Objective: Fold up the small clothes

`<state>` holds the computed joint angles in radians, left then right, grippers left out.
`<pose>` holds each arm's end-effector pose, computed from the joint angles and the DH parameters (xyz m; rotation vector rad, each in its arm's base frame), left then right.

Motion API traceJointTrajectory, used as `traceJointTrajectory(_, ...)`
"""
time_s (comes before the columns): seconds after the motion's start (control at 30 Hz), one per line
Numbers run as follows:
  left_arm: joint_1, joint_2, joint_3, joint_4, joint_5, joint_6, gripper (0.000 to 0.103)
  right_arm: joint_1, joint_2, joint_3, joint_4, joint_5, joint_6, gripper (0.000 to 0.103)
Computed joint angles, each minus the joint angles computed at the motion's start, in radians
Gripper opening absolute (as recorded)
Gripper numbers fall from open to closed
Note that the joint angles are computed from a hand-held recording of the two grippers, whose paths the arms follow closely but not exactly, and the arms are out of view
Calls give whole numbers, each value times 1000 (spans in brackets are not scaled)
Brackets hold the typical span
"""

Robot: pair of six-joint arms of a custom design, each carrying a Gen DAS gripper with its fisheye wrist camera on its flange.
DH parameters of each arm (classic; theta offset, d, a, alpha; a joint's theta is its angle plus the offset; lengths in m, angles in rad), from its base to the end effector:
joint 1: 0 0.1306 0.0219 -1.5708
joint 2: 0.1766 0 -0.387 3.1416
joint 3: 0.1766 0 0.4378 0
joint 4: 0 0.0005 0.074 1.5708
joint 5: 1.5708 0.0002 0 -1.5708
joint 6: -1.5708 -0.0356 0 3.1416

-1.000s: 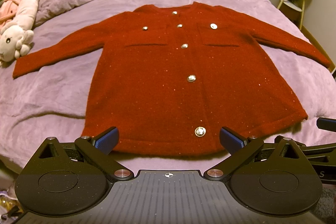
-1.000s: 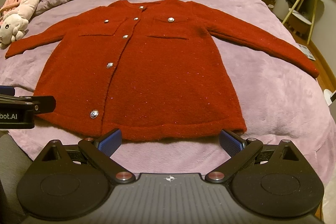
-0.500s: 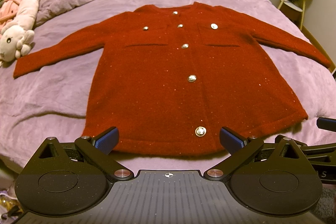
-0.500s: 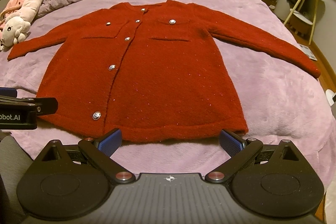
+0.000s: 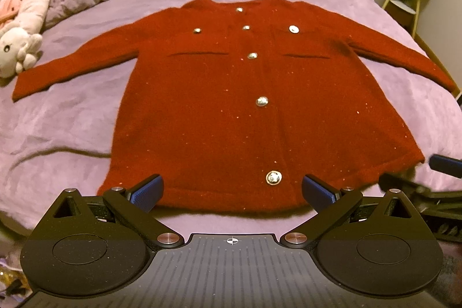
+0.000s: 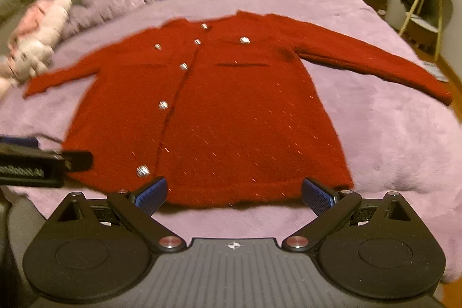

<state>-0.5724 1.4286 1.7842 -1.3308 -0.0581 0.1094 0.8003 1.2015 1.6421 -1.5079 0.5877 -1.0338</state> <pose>0.4270 -0.2733 0.5790 0.5640 2.4919 -0.1922 0.2887 0.2683 0.6063 0.4614 2.3431 0.0479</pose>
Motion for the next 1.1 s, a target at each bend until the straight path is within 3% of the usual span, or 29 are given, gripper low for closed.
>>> traceJointTrajectory(0.13,14,18,-1,52,34,8,103,-97,-166,-208,266,-40,-19,99)
traceJointTrajectory(0.27,31,37,-25,188,49,26,103,-294,-263,-320,334,-24,-56,99)
traceJointTrajectory(0.37,38,93,14,212,54,50,103,-503,-328,-392,407,-53,-114,95)
traceJointTrajectory(0.43,34,138,51,217,36,61,103,-648,-356,-437,468,-112,-154,84)
traceJointTrajectory(0.53,30,207,117,202,37,103,103,-834,-362,-486,540,-184,-223,52)
traceJointTrajectory(0.6,33,238,141,206,71,143,103,-926,-351,-507,567,-205,-281,47)
traceJointTrajectory(0.77,30,297,186,189,114,181,103,-1040,-319,-558,643,-266,-365,38)
traceJointTrajectory(0.87,28,309,188,197,125,158,103,-1054,-309,-593,707,-257,-399,22)
traceJointTrajectory(0.97,37,326,204,190,165,146,103,-1066,-278,-586,713,-244,-347,10)
traceJointTrajectory(1.03,45,331,209,192,206,156,103,-1032,-190,-470,584,-152,-159,9)
traceJointTrajectory(1.1,54,340,222,206,252,168,103,-947,-110,-364,554,-10,88,9)
